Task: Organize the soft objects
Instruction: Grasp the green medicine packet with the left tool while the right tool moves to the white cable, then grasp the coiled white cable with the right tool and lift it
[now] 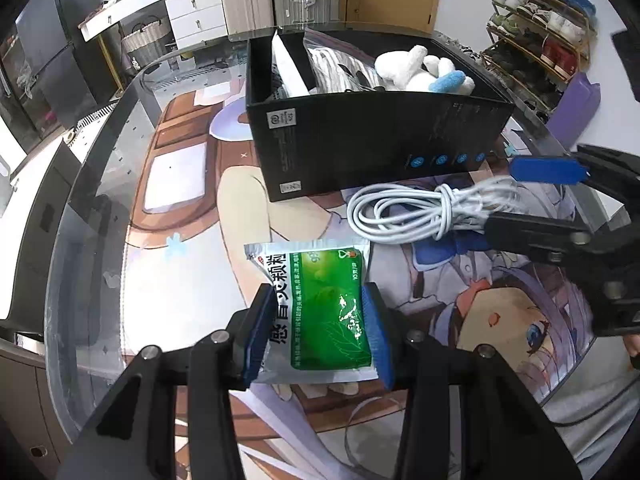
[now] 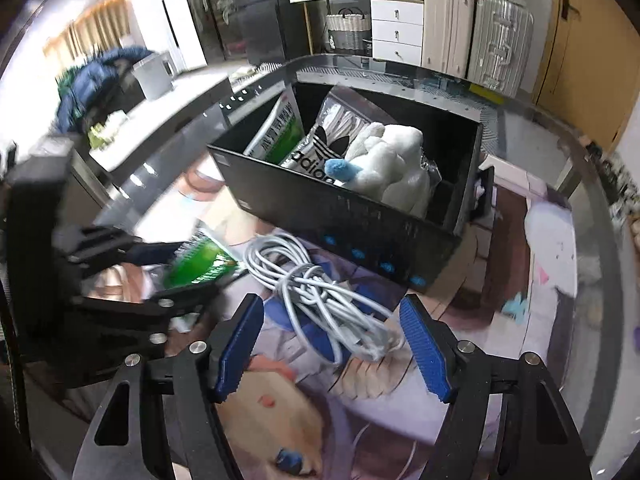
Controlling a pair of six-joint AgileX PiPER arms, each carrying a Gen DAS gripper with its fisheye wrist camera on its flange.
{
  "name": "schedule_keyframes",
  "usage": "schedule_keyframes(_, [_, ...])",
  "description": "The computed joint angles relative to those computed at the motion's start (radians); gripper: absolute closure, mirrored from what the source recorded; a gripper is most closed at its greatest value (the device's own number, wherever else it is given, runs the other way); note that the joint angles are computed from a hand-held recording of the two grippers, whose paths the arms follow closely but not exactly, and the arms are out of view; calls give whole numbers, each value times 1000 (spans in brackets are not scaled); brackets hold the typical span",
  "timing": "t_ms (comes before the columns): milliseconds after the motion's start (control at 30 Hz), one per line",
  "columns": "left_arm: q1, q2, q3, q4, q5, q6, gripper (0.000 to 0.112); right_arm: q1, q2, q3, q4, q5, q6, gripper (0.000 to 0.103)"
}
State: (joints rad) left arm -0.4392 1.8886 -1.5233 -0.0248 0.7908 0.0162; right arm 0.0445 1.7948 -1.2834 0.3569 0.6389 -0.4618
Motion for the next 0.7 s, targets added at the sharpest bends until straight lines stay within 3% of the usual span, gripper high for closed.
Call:
schedule_keyframes(100, [12, 1, -6, -10, 9, 3, 69, -7, 31, -28, 80, 108, -73, 31])
schedule_keyframes(233, [27, -1, -4, -10, 12, 0, 69, 5, -17, 26, 141, 174, -173, 31])
schedule_keyframes(367, [26, 7, -16, -3, 18, -6, 69, 34, -26, 22, 71, 102, -64, 31])
schedule_keyframes(500, [15, 8, -17, -6, 18, -2, 69, 52, 46, -55, 20, 91, 16, 31])
schedule_keyframes(567, [12, 6, -11, 0, 8, 2, 69, 70, 86, -91, -28, 102, 43, 40])
schedule_keyframes(600, [14, 4, -9, -3, 6, 6, 69, 76, 100, -113, -52, 116, 61, 54])
schedule_keyframes(700, [21, 0, -6, -18, 12, 13, 69, 73, 76, -85, -49, 115, 50, 60])
